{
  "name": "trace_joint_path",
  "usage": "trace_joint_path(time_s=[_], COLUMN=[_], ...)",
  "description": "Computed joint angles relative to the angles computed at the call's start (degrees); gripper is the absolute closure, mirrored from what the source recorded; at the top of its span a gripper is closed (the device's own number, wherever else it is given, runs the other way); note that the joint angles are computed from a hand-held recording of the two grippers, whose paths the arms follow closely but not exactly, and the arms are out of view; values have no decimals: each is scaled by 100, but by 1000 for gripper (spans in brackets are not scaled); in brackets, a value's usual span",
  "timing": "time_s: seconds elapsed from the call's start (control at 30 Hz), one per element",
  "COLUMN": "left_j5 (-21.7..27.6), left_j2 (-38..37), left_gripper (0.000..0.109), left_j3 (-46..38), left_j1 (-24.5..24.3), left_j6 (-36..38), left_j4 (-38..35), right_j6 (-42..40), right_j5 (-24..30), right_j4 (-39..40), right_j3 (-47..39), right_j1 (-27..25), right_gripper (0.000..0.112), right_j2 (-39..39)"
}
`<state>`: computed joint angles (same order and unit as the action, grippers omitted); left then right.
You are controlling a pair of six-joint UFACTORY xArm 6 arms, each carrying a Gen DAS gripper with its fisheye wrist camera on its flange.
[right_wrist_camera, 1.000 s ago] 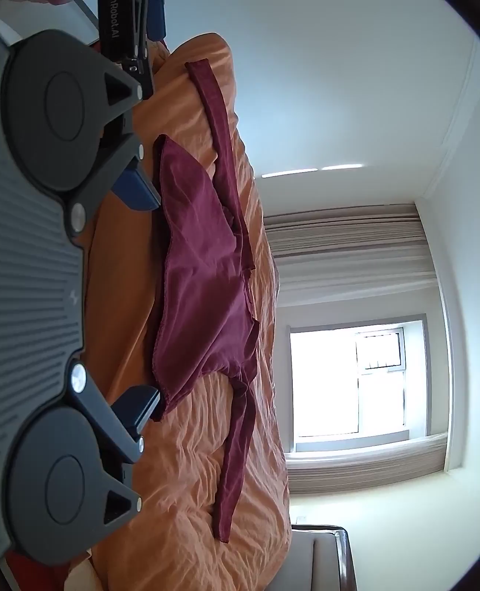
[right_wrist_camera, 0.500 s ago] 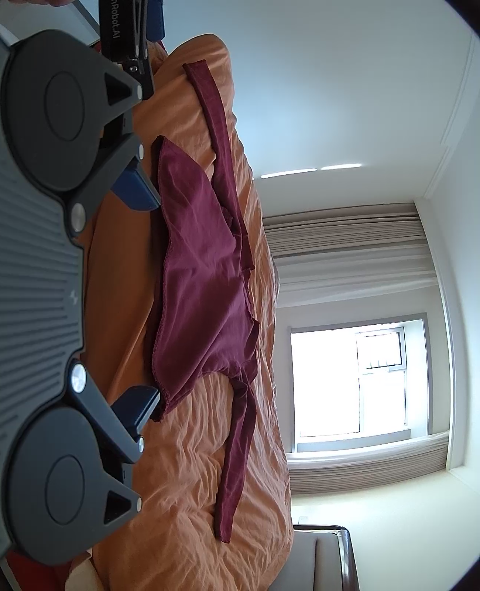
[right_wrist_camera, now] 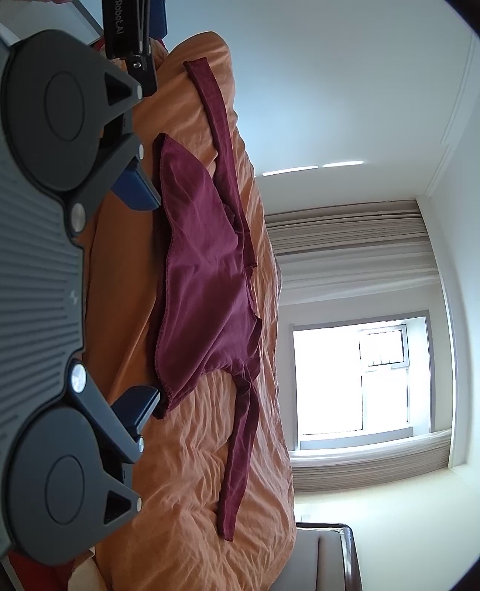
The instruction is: Fold small clothes
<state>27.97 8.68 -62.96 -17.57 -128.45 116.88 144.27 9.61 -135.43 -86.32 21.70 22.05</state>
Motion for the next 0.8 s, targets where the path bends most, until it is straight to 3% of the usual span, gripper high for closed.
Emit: trace_joint_path(time_s=[0.43, 0.63, 0.8], left_j5=[-34, -184, -830], left_j2=[-15, 26, 281], left_gripper=[6, 6, 6], left_j3=[-26, -105, -456], left_j1=[27, 71, 274], left_j6=[31, 164, 510], left_j4=[-21, -95, -356], right_j6=[-319, -1175, -2439], right_j5=[-4, -40, 132], right_j4=[384, 1320, 2683], right_j3=[6, 0, 48], right_j1=[-35, -121, -173], right_gripper=[9, 9, 9], right_j2=[20, 80, 146])
